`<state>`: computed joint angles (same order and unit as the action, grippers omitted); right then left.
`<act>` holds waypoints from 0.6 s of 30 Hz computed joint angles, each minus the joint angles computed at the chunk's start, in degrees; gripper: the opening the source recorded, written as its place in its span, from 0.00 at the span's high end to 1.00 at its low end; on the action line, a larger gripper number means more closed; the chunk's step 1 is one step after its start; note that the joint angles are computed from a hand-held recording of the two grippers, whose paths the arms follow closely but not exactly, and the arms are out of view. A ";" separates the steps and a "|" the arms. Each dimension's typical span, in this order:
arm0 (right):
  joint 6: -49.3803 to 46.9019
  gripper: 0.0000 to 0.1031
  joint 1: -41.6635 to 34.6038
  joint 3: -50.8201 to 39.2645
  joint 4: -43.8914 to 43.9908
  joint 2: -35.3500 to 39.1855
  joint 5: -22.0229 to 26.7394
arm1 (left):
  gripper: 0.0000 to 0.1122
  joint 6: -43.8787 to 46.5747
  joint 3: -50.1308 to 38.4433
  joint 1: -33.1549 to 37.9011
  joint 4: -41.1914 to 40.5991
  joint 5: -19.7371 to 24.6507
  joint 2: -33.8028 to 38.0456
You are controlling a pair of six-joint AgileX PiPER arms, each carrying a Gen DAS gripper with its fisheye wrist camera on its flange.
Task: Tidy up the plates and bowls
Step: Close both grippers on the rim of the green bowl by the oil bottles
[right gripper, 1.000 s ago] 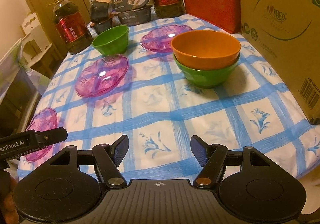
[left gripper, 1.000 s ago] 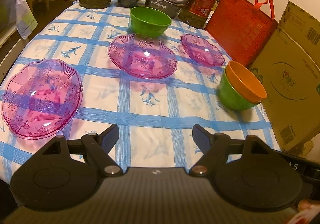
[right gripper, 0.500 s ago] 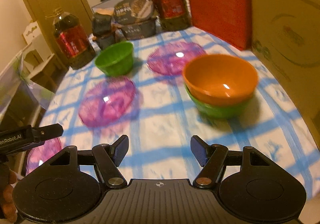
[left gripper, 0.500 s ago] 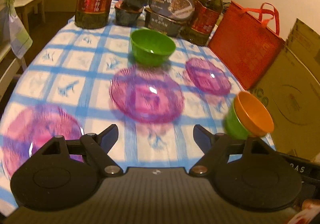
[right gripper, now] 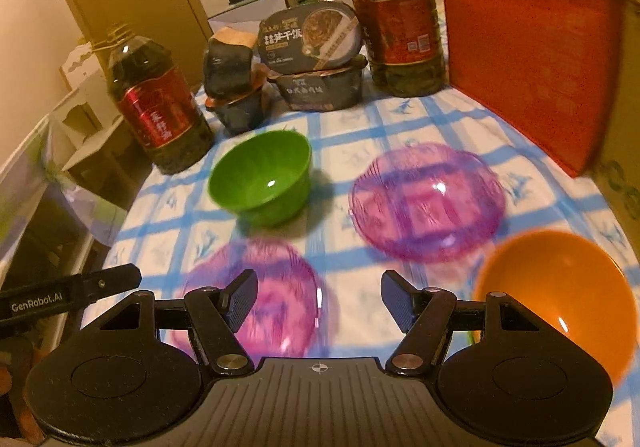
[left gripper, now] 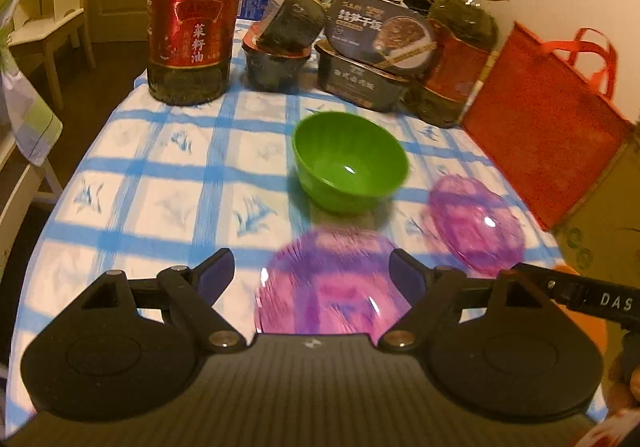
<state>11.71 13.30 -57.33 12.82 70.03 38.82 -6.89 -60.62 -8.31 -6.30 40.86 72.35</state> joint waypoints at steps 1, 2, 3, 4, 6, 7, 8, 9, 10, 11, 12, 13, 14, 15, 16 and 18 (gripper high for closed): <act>-1.44 0.34 -0.54 -1.54 1.20 2.70 -0.68 | 0.26 0.74 -1.21 0.38 -0.21 -0.71 1.99; -2.35 0.34 -0.79 -2.89 1.93 4.86 -1.15 | 0.26 2.02 -2.45 0.97 -0.94 -1.47 4.15; -3.39 0.34 -1.15 -4.44 2.65 7.08 -1.36 | 0.26 2.96 -3.66 1.43 -1.54 -2.16 6.15; -4.72 0.34 -1.53 -6.24 3.72 9.72 -1.64 | 0.27 3.53 -4.78 1.76 -1.85 -2.84 8.00; -6.22 0.34 -1.77 -9.47 4.88 13.84 -1.90 | 0.28 4.21 -7.41 2.19 -1.92 -4.17 11.99; -7.40 0.34 -2.12 -11.55 5.91 16.42 -1.82 | 0.30 4.74 -8.77 2.26 -1.95 -4.58 13.82; -8.13 0.34 -2.30 -12.89 6.70 18.02 -1.77 | 0.32 4.76 -10.43 2.05 -1.15 -4.84 15.89; -9.44 0.34 -2.65 -14.59 7.90 20.07 -1.68 | 0.35 4.60 -11.88 1.91 -0.33 -5.09 17.75; -10.55 0.35 -2.84 -16.45 8.73 22.20 -1.55 | 0.39 4.54 -13.31 1.80 0.03 -5.39 19.53; -10.99 0.37 -2.90 -18.09 8.96 23.96 -1.48 | 0.39 4.81 -14.95 1.89 -0.31 -5.54 21.52; -11.23 0.39 -3.00 -19.74 9.20 25.76 -1.27 | 0.39 4.90 -16.51 2.04 -0.68 -5.36 23.29; -11.49 0.42 -3.29 -21.71 9.46 27.94 -0.87 | 0.40 4.79 -18.11 2.14 -0.96 -5.18 25.08; -10.98 0.45 -3.29 -23.28 9.00 29.66 -0.68 | 0.40 5.01 -19.61 2.30 -1.63 -5.11 26.84; -10.89 0.46 -3.40 -24.67 8.70 31.20 -0.47 | 0.40 5.80 -20.93 2.66 -2.97 -5.02 28.44; -10.87 0.48 -3.50 -26.33 8.36 33.08 -0.29 | 0.42 6.51 -22.13 3.00 -4.22 -5.01 29.96; -11.19 0.52 -3.79 -29.10 8.82 35.97 0.20 | 0.45 6.40 -24.35 3.20 -4.84 -4.71 32.48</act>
